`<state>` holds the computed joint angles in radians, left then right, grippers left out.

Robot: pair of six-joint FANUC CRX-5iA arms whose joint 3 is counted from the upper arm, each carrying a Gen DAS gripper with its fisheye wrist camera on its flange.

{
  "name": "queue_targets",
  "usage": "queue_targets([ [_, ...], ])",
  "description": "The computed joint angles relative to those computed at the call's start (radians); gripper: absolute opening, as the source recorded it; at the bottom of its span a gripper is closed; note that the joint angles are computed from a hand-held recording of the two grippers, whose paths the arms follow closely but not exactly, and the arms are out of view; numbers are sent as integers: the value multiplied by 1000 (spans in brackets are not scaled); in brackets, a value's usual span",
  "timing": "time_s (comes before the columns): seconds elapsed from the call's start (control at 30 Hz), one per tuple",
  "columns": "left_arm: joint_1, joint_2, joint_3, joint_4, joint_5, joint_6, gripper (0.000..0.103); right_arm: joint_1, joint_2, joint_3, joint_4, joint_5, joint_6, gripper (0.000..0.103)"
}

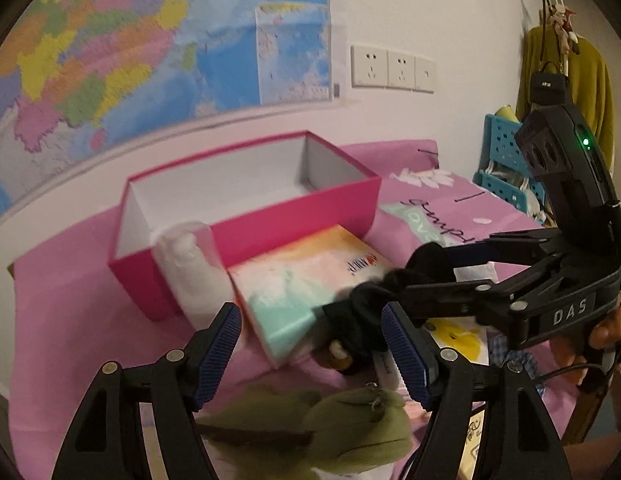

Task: Organize soft objects
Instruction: 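Grasp the black plush with the right gripper and lift it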

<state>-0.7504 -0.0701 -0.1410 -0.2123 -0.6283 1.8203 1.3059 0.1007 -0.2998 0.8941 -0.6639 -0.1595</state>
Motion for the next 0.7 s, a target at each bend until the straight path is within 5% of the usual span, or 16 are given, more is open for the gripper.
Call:
queue_targets([
  [0.17,-10,47,32,5,-35,-8,72,-10,23,10,-5,14,-3,80],
  [0.33,2,68,26,57,-29,-49,60,-12,19,-1,-14,13,-9,40],
  [0.43,10,75,19,95,-18,-84,46,-14,3,-31,31,33,-51,27],
  [0.7,16,38,-16,150,41,-140,29,-13,-34,-79,175,79,-151,19],
])
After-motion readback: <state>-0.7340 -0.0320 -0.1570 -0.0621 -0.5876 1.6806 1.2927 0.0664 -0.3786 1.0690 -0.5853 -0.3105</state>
